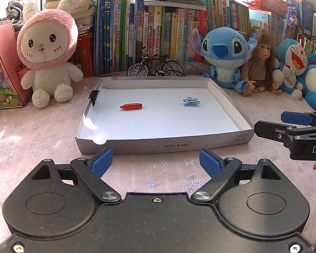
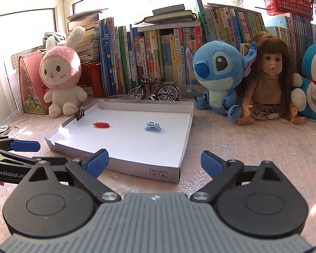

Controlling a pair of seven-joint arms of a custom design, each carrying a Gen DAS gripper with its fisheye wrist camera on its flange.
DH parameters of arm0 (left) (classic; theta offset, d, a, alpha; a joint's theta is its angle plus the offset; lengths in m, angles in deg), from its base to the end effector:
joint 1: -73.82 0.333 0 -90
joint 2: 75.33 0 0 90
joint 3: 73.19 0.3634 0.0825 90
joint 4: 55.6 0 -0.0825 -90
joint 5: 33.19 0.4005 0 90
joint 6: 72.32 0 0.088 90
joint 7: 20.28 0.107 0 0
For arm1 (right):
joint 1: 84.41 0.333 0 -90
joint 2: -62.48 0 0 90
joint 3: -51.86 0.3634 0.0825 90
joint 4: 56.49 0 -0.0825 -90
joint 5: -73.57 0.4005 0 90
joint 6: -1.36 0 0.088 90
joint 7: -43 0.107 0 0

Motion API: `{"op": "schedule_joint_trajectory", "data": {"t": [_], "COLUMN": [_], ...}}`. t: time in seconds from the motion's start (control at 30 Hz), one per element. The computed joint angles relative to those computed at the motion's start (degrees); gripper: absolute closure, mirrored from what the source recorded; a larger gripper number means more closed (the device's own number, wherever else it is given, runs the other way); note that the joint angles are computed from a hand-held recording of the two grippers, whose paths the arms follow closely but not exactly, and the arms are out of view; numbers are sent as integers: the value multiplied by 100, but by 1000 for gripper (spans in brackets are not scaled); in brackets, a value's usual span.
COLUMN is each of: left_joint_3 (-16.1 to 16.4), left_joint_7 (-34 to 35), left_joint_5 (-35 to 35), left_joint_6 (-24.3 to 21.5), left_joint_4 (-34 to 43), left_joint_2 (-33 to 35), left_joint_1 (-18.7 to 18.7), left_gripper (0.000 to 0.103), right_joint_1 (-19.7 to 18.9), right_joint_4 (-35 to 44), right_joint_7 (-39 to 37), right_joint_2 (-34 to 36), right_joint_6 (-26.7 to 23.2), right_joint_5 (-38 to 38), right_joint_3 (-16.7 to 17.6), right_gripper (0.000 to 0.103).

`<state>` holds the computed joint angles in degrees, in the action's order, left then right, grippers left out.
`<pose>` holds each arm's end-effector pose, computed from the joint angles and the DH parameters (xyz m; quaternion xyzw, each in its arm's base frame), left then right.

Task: Organize rigid objects
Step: 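Move both open tools back from the box toward the remaining objects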

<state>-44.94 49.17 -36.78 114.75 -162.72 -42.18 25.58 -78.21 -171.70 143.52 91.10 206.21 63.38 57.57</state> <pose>0.6605 -0.2977 0.3690 -0.5977 0.6724 -0.3482 0.2636 0.6670 0.1533 0.3643 -0.6637 0.5484 -0.2757 0.4274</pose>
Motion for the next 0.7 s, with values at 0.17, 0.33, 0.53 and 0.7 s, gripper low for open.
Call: {"op": "schedule_joint_trajectory", "data": {"t": [0.17,0.33,0.53,0.7], "left_joint_3": [-204,-84,-271,-267], "left_joint_7": [51,143,472,812], "left_joint_5": [1,-132,-455,-839], "left_joint_6": [51,156,365,626], "left_joint_4": [-205,-395,-637,-873], "left_joint_2": [-145,-185,-300,-355], "left_joint_1": [97,-74,4,-87], "left_gripper": [14,14,14,14], "right_joint_1": [-108,-51,114,212], "right_joint_4": [-208,-386,-583,-726], "right_joint_7": [69,76,-82,-211], "right_joint_2": [-74,-137,-204,-241], "right_joint_6": [153,265,408,483], "right_joint_5": [-172,-244,-169,-86], "right_joint_3": [111,63,-57,-114], "right_gripper": [4,4,4,4]}}
